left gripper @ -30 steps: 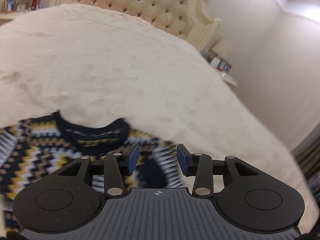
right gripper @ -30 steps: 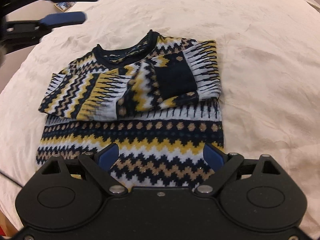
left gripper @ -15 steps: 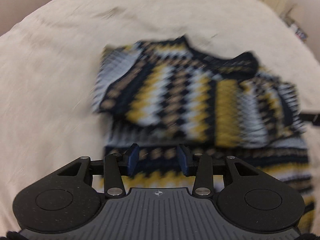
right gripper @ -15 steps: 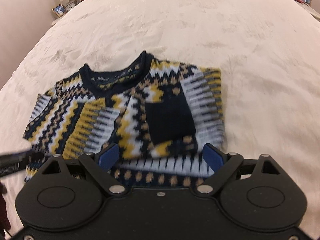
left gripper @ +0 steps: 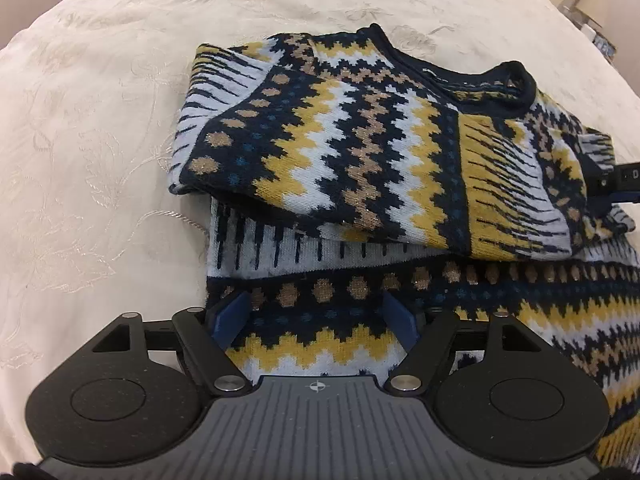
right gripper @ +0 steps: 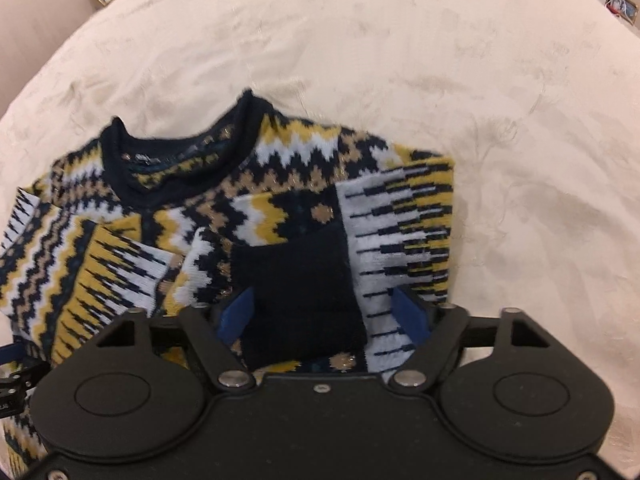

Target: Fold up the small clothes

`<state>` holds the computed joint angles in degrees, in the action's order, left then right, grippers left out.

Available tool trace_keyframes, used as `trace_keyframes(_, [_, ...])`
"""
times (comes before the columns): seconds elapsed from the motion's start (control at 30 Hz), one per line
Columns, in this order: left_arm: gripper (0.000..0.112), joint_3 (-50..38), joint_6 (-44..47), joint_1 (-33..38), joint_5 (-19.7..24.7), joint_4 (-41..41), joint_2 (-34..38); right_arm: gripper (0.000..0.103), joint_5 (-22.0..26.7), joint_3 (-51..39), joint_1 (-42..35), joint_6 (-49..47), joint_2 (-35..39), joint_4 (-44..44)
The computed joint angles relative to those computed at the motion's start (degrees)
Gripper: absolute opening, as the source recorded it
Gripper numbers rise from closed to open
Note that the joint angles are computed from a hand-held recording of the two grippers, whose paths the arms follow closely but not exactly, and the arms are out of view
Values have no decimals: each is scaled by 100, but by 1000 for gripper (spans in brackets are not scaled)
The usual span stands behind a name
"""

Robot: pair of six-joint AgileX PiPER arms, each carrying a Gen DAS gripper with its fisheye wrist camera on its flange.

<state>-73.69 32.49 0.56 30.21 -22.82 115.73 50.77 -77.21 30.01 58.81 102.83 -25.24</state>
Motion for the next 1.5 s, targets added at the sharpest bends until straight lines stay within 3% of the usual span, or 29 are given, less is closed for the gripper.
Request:
trace_keyframes(0.07, [75,19,27,3,-13,-47,-6,52,97,-111,59,-63,34,-18])
trace_keyframes(0.13, [77,36,31,-21,-49,-45,1,16,176,-267,73,-311,31,154])
trace_keyframes(0.27, [79,68,-5,-30,-71,-48,-22,13,52,-422,210,-363,-344,195])
trace_keyframes(0.37, [79,84,12,-32,-92,-71,-28,13,33,-504,575,-112,-859,-327])
trace_keyframes(0.5, [79,133,139,2,-130,-205,-46,12,514,-470,894,689,-1353,-1170])
trace_keyframes(0.57, [79,154,165,19,-104,-229,-86,12,885,-305,836,875,-1385,-1299])
trace_keyframes(0.67, [79,196,209,65,13,-245,-204,12,1072,42,455,939,-1287,-945])
trace_keyframes(0.8, [79,244,169,185,282,-241,-533,12,997,336,285,983,-1172,-764])
trace_keyframes(0.9, [79,226,70,150,178,86,-746,12,989,328,354,934,-1142,-768])
trace_keyframes(1.07, [79,-341,-1412,-2,-56,1226,-306,12,883,173,472,976,-1263,-867])
trace_keyframes(1.3, [79,-1160,-2577,-212,-186,2147,381,12,861,-1022,758,521,-1055,-1109])
trace_keyframes(1.37, [79,-1316,-3348,-200,-238,2620,470,12,835,-1259,805,426,-982,-1130])
trace_keyframes(1.43, [79,-1568,-4051,-81,-36,2893,599,12,839,-1413,864,426,-963,-1214])
trace_keyframes(1.5, [80,-1855,-3895,119,322,2446,783,12,856,-1415,909,629,-1019,-1383])
